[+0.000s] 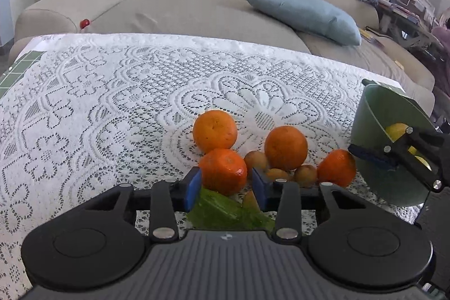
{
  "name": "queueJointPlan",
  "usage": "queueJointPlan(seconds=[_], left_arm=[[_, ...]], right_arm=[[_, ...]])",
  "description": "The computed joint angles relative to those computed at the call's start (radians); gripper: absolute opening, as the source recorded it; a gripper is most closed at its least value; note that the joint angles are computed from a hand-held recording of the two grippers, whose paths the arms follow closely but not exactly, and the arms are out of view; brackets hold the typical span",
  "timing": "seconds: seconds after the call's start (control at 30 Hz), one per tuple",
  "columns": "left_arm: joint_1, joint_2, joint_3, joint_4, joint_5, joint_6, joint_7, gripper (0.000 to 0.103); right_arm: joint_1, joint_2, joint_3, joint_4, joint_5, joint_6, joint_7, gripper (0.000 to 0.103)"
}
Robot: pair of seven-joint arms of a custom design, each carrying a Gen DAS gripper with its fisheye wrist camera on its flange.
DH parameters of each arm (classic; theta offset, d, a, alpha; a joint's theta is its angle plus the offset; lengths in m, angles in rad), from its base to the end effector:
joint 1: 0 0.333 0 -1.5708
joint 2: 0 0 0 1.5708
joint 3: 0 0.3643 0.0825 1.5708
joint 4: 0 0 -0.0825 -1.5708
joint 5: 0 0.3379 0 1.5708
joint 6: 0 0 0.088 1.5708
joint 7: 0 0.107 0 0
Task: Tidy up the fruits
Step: 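Grasp an orange with the right tool while the left tool grasps another orange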
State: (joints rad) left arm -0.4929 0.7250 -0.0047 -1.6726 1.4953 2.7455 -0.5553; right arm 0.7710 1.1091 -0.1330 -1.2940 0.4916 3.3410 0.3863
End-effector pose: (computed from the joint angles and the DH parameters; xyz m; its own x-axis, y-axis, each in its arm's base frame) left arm 0.5832 -0.3614 0.2628 0.2204 -0.9627 0.1572 -0.6659 -0.2663 -0.6969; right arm 0.6322 0.4622 0.2357 0.7038 -0.3034 0.6424 0.0730 -0.8685 -0.4902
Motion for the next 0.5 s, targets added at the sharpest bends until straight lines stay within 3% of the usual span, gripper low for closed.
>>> queueJointPlan(seconds=[0.2, 0.5], left_arm=[[0.007, 0.027, 0.000, 0.030, -0.061, 0.008, 0.091, 0.050], [-0.013, 0.030, 0.027, 0.032, -0.033, 0.021, 0.035, 0.047]], right_arm=[[-0.002, 0.012, -0.026, 0.029, -0.036, -0.047, -0.017, 0.041], [-0.037, 0.003, 0.029, 0.008, -0.048, -0.009, -0.022, 0.040]])
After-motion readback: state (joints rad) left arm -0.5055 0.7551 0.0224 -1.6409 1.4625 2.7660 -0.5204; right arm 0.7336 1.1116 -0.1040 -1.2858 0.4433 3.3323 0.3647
